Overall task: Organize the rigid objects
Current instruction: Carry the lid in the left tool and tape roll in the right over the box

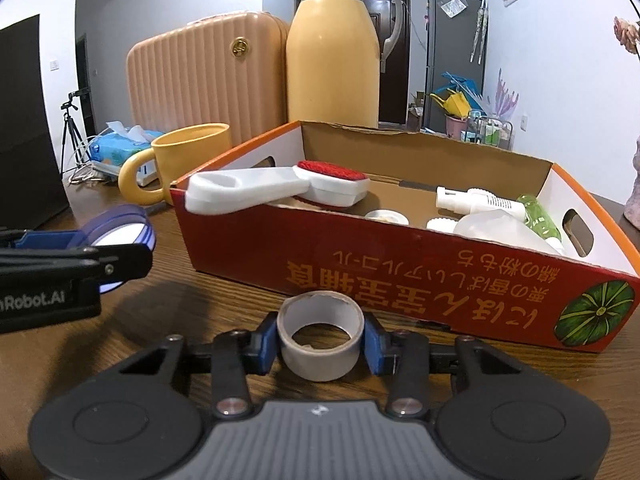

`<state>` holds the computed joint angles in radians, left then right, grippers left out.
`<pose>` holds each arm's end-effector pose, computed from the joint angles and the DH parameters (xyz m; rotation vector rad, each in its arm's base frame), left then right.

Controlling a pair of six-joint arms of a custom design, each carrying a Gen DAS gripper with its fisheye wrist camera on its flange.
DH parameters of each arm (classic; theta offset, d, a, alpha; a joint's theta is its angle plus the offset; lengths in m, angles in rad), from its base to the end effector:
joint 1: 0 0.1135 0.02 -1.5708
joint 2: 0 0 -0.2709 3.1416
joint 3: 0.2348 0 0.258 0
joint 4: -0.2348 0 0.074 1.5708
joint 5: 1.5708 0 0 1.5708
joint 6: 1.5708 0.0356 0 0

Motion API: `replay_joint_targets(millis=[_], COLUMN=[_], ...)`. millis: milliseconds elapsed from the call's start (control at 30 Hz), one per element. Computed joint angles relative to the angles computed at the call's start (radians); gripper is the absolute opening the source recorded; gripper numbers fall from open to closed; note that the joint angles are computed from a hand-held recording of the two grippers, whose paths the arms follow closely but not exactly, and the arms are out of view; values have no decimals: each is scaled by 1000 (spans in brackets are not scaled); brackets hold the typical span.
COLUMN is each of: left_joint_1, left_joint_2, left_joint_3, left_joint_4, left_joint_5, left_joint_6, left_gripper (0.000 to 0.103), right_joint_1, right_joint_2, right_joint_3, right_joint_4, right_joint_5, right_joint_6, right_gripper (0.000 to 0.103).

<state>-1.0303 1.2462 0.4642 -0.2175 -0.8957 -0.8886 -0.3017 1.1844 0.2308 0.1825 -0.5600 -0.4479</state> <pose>0.1298 -0.1623 0.1551 -0.1472 2.1202 0.0742 0.1840 -0.0374 0.1219 -0.4268 2.1720 0.2480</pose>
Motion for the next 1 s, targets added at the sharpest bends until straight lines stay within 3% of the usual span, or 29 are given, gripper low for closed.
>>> replay_joint_targets(millis=[500, 1000], left_joint_1=[-53, -247], left_joint_2=[4, 39], left_joint_3=[12, 89], left_joint_4=[-41, -248], left_joint_5=[-41, -128], left_joint_6=[-46, -286], left_gripper=[67, 67], right_joint_1=[-251, -599], right_joint_2=[-194, -146], right_joint_3=[-15, 91], right_joint_4=[-262, -591], right_joint_5=[-221, -446], right_joint_6=[-195, -563], right_gripper=[42, 42])
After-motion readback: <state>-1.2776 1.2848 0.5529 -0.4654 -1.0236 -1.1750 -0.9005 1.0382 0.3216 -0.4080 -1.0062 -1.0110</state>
